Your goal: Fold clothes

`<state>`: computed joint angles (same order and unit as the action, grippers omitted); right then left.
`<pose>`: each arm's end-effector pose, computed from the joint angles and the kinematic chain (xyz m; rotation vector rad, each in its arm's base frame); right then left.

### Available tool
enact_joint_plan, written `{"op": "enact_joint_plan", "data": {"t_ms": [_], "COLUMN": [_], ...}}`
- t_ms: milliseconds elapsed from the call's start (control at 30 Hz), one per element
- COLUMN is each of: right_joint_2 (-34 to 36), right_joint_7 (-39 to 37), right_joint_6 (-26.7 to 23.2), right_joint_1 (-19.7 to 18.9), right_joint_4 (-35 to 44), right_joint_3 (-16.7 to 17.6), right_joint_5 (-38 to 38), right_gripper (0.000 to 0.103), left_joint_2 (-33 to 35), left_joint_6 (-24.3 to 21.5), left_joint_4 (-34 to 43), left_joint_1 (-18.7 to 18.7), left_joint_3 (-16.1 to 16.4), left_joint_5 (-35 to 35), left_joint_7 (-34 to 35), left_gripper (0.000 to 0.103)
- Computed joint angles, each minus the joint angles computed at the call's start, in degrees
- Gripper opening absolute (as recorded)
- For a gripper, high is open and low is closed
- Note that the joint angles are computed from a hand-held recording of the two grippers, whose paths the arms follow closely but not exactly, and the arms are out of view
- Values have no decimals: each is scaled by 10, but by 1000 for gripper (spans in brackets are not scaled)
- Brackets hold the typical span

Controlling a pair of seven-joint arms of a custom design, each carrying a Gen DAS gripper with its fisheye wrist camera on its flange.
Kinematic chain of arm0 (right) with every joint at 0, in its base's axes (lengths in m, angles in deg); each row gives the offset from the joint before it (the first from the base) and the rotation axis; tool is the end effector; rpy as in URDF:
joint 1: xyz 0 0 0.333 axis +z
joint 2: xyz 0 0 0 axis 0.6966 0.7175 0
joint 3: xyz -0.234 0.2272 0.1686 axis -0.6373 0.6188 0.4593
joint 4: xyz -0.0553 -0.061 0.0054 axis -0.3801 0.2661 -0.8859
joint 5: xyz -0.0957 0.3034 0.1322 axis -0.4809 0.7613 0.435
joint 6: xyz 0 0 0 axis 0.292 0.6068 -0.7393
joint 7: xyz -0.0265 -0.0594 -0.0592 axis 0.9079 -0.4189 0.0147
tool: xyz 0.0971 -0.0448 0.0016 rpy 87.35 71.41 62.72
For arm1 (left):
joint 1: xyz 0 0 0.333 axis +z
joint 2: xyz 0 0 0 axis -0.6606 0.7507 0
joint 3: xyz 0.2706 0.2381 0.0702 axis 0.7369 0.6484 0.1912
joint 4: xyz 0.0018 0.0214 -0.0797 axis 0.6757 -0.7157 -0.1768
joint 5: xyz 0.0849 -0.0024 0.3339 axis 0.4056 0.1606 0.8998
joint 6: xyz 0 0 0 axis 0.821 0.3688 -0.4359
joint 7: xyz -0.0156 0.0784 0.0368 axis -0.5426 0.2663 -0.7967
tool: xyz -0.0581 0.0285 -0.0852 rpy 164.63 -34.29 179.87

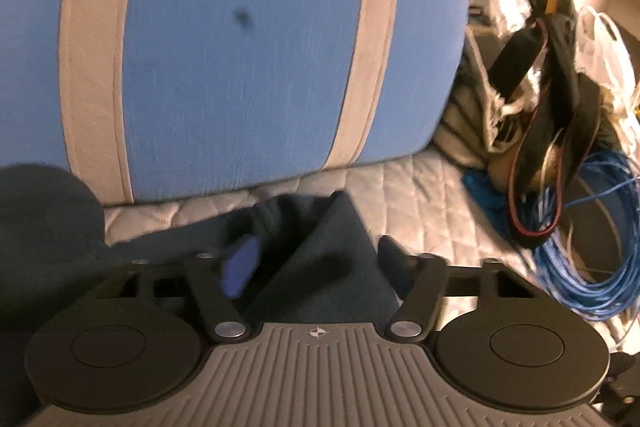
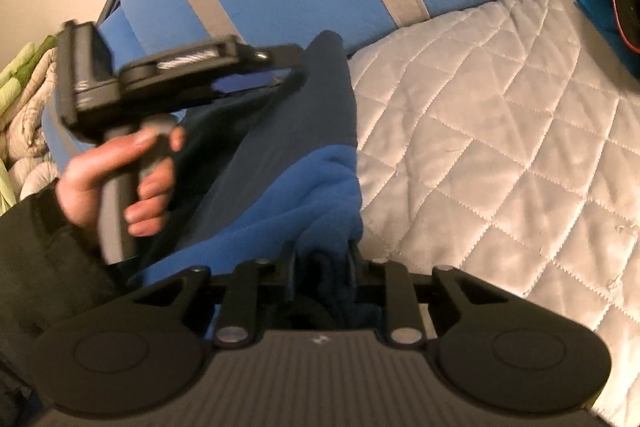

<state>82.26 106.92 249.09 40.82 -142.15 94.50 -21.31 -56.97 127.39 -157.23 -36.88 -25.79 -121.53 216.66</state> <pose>0.5010 0.1574 0.3918 -1.5257 1.6834 -0.0081 0.6543 -0.0742 0.4669 -1.4758 2.2957 -1.1666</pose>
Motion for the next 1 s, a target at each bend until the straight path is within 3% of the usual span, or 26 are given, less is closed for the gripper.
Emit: {"op": "enact_joint_plan", "data": {"t_ms": [33,67,200,300,467,633,800,1000], "right_joint_2": [2,3,3,-3,-16,-36,-48,-72], "right_joint_7": [0,0,0,-24,-86,-158,-184,-200], "right_joint_6": [0,-1,-11,-17,-10,-7,-24,-43], "right_joint_1": [0,-1,-1,11,33,62,45,33], "right_joint_4": [1,3,5,-7,-41,-75,-80,-89], "right_joint_3": [0,1,3,-3,-15,-27,-10,0], "right_joint_5": [0,-3,-3,32,118,200,190,170], "right_gripper": [24,24,23,22,19,17,18,19], "left_joint_2": [1,-1,-30,-42,-34,-13,-4,-11], "left_joint_6": [-6,-10,-6,2,47,103,107,110], "left_joint_4": [0,-3,-32,-37,-38,-41,-34,-36], "left_joint_1": [-4,2,35,29,4,-13,-6,13], "left_joint_3": [7,3,-21,-1,31,27,14,-9], "left_joint_5": [14,6,-108,-150,-111,-54,-31,-47], "left_joint_7": [-16,-10,91,94,27,-38,-105,-97], "left_gripper": [8,6,5,5,5,5,7,7]}}
